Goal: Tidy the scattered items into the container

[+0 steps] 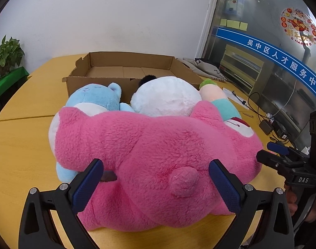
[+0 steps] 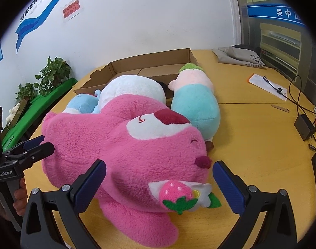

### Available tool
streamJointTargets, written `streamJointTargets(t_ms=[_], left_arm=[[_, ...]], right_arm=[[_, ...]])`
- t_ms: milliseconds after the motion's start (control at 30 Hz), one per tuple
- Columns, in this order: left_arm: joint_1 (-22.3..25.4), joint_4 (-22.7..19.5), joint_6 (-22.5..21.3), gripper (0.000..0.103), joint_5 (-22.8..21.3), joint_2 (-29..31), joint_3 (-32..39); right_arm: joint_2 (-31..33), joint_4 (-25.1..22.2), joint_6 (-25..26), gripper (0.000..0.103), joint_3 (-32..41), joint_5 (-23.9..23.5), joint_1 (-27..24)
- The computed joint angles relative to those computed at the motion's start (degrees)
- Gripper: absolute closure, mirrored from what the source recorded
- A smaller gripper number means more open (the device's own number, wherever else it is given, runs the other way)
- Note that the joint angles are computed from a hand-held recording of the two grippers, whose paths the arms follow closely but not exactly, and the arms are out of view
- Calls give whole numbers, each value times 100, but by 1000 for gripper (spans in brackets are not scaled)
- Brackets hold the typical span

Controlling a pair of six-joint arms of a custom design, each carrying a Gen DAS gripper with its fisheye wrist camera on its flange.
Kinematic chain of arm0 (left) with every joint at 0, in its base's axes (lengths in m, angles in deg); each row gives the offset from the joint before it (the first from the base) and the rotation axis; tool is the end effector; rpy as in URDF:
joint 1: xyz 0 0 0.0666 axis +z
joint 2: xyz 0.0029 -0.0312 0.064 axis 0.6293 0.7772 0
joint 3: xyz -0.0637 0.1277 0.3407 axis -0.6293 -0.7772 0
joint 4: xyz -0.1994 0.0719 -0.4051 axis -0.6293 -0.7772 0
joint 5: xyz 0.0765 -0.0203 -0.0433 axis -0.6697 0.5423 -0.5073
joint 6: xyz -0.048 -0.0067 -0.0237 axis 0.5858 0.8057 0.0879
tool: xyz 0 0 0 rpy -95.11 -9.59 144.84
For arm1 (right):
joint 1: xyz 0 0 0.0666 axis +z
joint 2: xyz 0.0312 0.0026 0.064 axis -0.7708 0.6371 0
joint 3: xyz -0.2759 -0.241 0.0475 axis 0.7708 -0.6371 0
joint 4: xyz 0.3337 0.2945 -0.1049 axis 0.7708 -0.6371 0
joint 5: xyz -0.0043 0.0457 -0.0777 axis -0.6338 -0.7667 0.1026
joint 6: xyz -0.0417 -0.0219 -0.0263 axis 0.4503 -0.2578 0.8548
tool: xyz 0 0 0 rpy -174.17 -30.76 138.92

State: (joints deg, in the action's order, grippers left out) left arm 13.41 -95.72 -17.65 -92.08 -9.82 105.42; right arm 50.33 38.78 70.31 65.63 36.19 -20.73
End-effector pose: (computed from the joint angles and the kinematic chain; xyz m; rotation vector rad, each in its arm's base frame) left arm 0.3366 -0.1563 0.3654 -0.0141 2.2771 -0.2893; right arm 0.3153 0.1754 0.3809 -0.1877 2.3098 0.3181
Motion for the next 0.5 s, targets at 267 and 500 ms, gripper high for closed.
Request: streamJointTargets(t_ms=[267,500], left_arm=[[155,128,76,0,362,52,-55],[310,319,74,0,809,104,-97]], right_arm=[[195,-39,39,0,55,-39,-115],[199,67,178,0,63,-509,-287]])
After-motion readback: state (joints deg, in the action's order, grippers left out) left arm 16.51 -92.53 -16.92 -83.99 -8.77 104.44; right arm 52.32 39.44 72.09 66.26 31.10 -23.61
